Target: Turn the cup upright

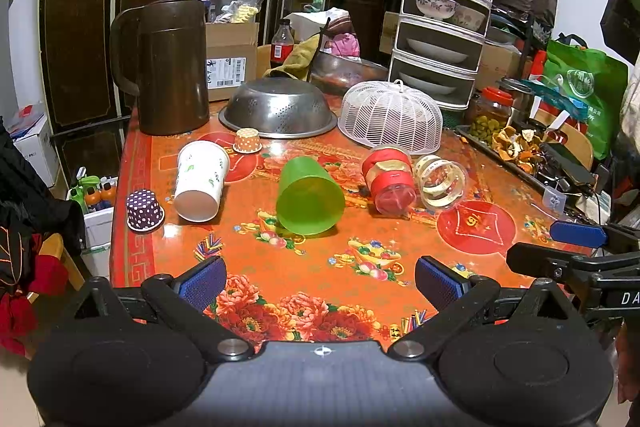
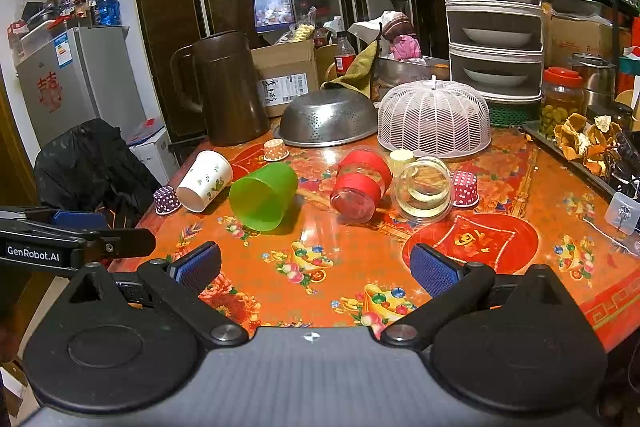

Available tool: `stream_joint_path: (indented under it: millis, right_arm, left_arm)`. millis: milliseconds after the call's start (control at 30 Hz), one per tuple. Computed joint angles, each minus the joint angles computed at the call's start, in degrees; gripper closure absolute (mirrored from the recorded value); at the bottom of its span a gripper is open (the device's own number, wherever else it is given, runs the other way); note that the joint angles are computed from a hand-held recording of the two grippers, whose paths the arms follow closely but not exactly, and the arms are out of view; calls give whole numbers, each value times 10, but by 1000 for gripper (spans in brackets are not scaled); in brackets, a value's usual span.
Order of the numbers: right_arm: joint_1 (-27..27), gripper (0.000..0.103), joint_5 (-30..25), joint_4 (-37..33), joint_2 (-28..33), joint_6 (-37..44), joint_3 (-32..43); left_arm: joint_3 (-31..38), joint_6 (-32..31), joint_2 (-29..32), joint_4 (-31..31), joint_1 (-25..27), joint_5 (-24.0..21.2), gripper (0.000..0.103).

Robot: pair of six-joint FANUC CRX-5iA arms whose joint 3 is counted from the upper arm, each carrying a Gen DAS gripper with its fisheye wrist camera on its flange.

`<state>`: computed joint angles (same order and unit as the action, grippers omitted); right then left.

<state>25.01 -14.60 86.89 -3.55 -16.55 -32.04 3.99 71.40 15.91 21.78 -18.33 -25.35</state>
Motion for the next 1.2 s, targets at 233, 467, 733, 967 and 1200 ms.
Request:
stream_joint_path:
  millis: [233, 467, 733, 967, 1200]
  right_arm:
    - [-1, 1, 1, 2, -1, -1, -1]
    - [1, 1, -1, -3, 0, 3, 0]
    - [6, 1, -6, -17, 0, 13, -1]
    - [8, 1, -8, -25, 0, 20, 0]
    - [13, 1, -13, -40, 1, 32, 1]
  left_arm:
    - [0, 0, 0, 1, 0, -1, 1]
    - [1, 2, 0, -1, 0, -2, 1]
    - [1, 1, 0, 0, 0, -2, 1]
    - [1, 1, 0, 0, 0, -2, 1]
    - [0, 1, 0, 0, 0, -2, 1]
